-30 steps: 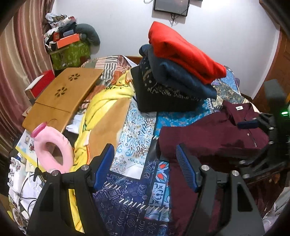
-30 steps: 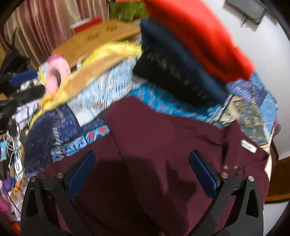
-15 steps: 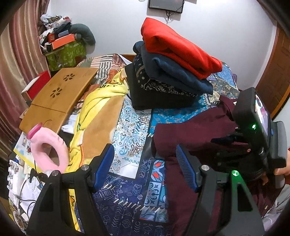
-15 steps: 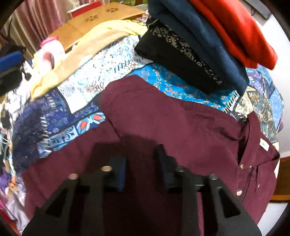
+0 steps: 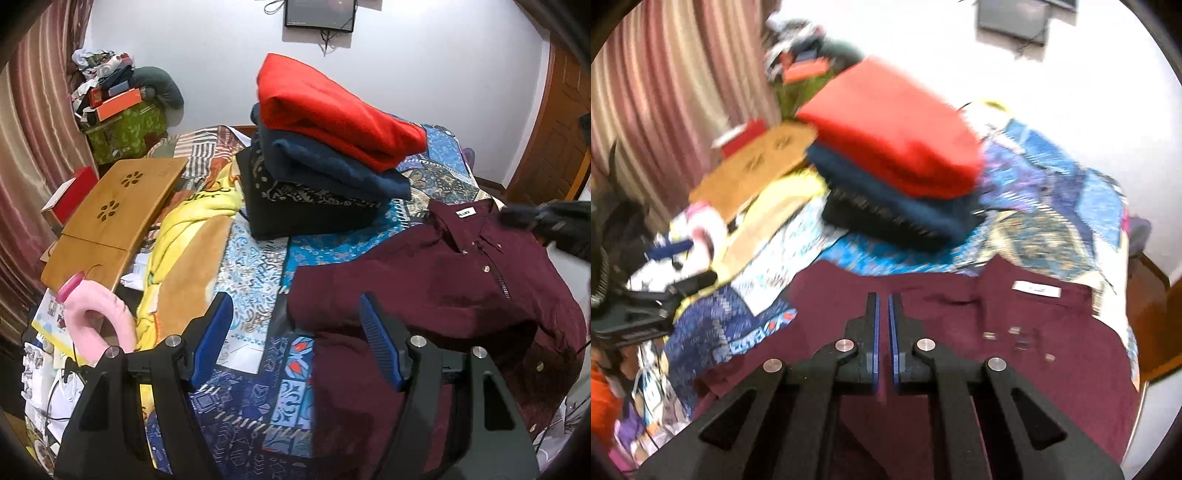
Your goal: Fold large clothes
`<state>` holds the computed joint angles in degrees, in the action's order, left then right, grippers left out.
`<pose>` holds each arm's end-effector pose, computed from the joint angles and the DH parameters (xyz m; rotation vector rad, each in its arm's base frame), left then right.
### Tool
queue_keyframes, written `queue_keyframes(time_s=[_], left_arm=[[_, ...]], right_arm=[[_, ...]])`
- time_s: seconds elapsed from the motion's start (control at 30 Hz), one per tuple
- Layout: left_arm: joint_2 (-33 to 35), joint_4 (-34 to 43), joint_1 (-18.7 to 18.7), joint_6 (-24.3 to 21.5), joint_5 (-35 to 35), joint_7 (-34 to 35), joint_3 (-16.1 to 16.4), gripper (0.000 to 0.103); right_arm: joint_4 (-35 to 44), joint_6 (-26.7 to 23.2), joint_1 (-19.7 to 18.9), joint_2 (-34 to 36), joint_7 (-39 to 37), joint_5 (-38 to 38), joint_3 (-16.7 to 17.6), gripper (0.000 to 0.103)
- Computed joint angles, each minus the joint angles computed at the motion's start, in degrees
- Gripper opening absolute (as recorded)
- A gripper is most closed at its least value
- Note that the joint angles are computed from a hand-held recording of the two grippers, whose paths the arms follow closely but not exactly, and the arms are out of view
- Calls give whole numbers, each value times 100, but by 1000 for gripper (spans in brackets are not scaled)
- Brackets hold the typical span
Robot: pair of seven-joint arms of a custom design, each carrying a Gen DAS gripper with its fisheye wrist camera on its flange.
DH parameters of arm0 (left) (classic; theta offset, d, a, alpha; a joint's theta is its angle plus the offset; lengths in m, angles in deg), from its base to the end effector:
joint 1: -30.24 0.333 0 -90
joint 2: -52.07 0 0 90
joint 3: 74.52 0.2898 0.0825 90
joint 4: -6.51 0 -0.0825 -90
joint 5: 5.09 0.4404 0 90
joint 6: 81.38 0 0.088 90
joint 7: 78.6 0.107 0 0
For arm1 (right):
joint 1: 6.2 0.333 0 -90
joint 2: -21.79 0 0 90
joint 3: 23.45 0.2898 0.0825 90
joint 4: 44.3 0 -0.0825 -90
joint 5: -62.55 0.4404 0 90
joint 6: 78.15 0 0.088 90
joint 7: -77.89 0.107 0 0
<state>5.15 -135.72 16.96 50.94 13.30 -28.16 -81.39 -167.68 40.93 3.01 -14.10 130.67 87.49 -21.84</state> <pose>0.4005 -0.1479 0.5991 -1.9568 1.5864 -0.6589 0.4514 0.1113 0.6770 -2.2717 1.0123 -0.3175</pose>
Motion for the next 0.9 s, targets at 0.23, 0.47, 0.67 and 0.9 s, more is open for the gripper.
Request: queue_keyframes(time_s=[0.23, 0.47, 0.67, 0.9], left_arm=[[335, 217, -78, 6, -14, -54, -129, 70], [314, 184, -117, 4, 20, 28, -108, 71], [58, -109, -64, 69, -53, 1, 29, 78], [-72, -369, 16, 17, -261, -15, 206, 78]], right_arm=[[-264, 140, -156, -379, -340, -234, -92, 5], [-487, 78, 27, -355, -682, -402, 171, 62], [-343, -349, 250, 50, -761, -590, 411, 62], [-116, -806, 362, 790, -212, -1150, 704, 62]])
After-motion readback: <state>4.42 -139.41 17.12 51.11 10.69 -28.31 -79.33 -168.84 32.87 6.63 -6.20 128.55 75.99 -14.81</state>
